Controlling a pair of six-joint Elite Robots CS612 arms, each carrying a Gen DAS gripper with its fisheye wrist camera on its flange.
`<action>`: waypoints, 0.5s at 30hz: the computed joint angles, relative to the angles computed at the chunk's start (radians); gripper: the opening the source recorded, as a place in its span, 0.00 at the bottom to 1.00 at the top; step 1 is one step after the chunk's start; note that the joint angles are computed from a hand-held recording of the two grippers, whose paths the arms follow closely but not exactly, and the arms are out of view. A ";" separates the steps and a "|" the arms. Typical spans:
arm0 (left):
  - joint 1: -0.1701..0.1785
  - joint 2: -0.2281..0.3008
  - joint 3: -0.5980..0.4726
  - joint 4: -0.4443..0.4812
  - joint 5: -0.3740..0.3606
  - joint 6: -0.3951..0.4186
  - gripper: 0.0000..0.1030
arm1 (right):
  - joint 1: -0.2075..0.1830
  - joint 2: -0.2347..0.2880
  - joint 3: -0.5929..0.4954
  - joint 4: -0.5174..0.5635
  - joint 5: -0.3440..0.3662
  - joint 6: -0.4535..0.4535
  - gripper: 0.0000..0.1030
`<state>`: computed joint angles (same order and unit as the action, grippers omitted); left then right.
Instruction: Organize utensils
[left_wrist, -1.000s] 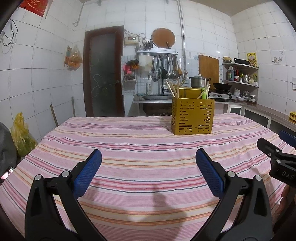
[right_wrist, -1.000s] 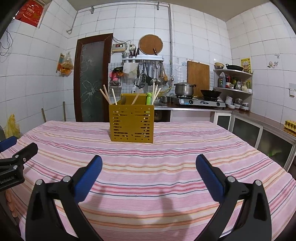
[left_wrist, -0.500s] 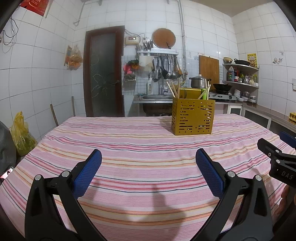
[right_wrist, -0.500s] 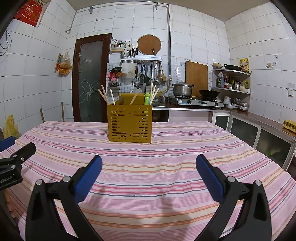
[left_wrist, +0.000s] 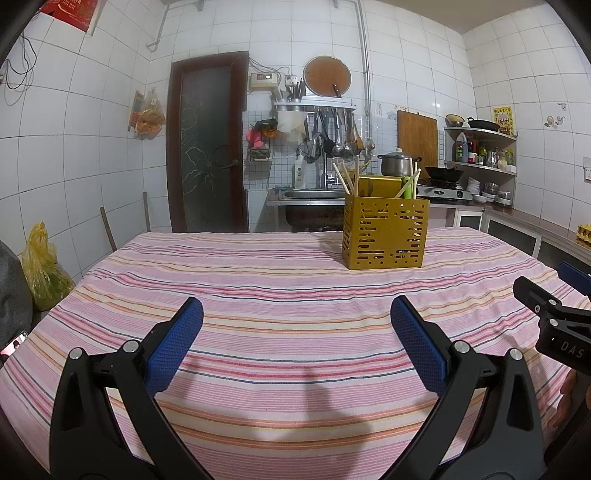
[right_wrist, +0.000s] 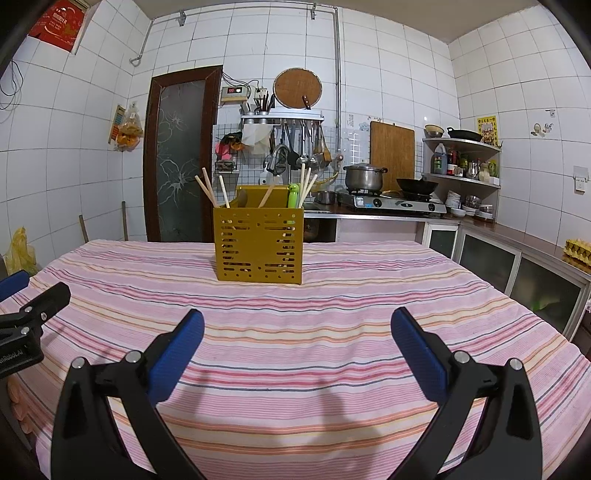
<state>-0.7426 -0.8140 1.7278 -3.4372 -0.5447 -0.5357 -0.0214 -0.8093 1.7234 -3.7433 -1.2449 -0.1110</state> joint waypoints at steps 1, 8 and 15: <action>0.000 0.000 0.000 0.000 0.000 0.000 0.95 | 0.000 0.000 0.000 0.000 0.000 0.000 0.96; 0.000 -0.001 0.001 0.003 -0.002 -0.004 0.95 | 0.000 0.000 0.000 0.001 -0.001 -0.002 0.96; 0.000 -0.001 0.001 0.003 -0.001 -0.004 0.95 | 0.001 0.002 -0.002 -0.003 -0.005 0.004 0.96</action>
